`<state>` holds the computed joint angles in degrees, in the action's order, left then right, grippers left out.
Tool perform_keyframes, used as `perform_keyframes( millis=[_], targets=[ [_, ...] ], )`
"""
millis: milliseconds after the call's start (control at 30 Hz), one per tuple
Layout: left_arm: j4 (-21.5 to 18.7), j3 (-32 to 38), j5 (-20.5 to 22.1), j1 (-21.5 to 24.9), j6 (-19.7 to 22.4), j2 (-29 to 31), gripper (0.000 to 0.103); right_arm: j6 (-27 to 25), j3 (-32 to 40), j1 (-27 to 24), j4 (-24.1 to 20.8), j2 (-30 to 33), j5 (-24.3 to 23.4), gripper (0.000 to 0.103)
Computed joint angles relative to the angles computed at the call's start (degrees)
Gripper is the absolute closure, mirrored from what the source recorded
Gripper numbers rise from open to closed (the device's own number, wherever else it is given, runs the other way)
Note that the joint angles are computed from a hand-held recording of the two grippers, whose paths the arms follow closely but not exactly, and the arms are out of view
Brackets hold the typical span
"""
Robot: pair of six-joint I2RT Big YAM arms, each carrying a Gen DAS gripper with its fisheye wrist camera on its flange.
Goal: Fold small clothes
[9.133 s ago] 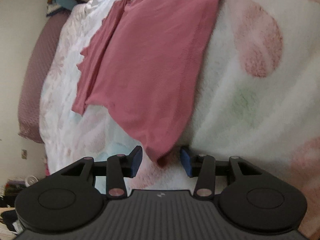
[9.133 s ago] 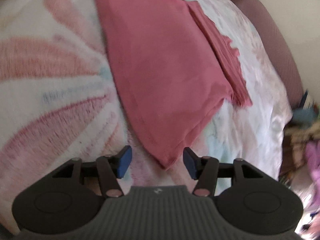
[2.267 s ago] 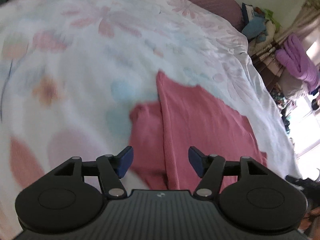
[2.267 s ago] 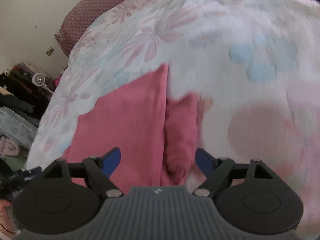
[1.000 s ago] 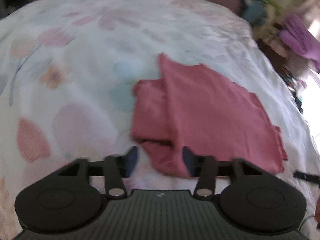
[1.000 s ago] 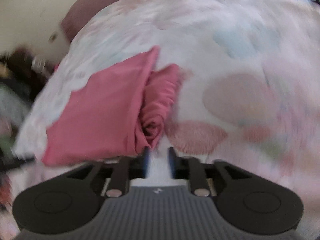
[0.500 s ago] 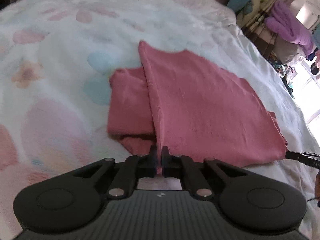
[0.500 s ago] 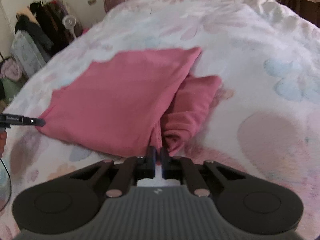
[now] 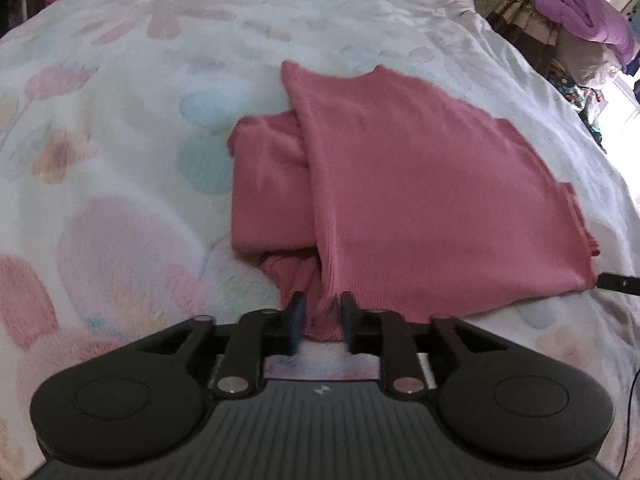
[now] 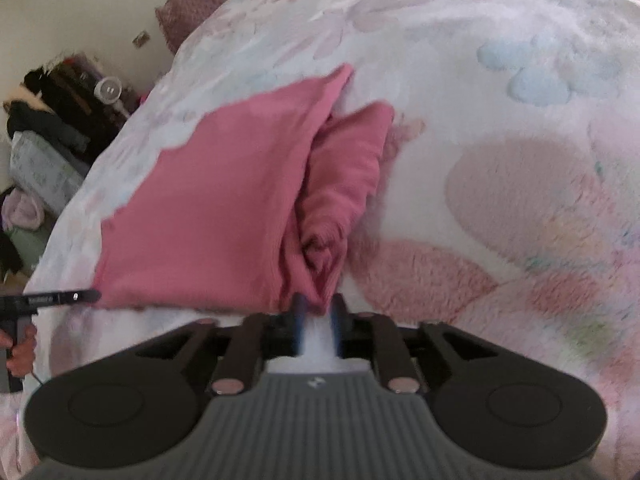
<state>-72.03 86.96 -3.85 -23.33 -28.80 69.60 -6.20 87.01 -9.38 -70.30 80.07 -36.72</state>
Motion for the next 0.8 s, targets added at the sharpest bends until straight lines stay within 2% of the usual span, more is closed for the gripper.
perform_keyframes(
  millis=[33,67,100,200,333,467,533,633,667,733,800],
  targets=[
    [0.4,0.51,-0.61,-0.26,-0.39,-0.16,0.058,1.5,0.41,-0.25,0.62,0.0,-0.98,0.049],
    [1.22,0.76,-1.35,-0.31,-0.73,-0.46,0.051,3.7,0.58,-0.46,1.7,-0.12,-1.42,0.041],
    [2.08,1.1,-2.17,-0.32,-1.05,-0.58,0.05,6.96,0.81,-0.57,3.34,-0.05,-1.46,0.033],
    [3.0,2.84,-3.57,0.26,-2.48,0.36,0.049,14.32,2.03,-0.56,6.71,1.45,-1.81,0.025],
    [3.57,3.89,-3.85,1.7,-4.9,1.5,0.049,21.8,4.47,0.5,8.68,5.58,-0.6,0.025],
    [4.27,3.54,-3.48,2.78,-5.66,1.73,0.049,27.94,4.42,1.55,12.69,8.65,-2.34,0.027],
    [4.28,3.31,-3.43,3.15,-5.45,1.83,0.049,30.15,4.08,2.32,15.14,9.56,-3.31,0.033],
    [4.12,2.9,-3.41,3.72,-5.42,1.8,0.049,30.77,5.05,3.91,16.56,11.07,-0.71,0.063],
    [4.17,2.68,-3.38,3.91,-5.49,1.64,0.049,31.05,5.47,4.07,16.69,11.59,-0.46,0.067],
    [4.17,2.35,-3.39,4.29,-5.31,1.3,0.049,30.98,6.5,4.19,16.53,12.43,-0.56,0.088],
    [3.99,1.98,-3.59,4.68,-4.92,0.96,0.049,29.84,7.66,4.42,15.92,12.61,-0.44,0.091]
  ],
)
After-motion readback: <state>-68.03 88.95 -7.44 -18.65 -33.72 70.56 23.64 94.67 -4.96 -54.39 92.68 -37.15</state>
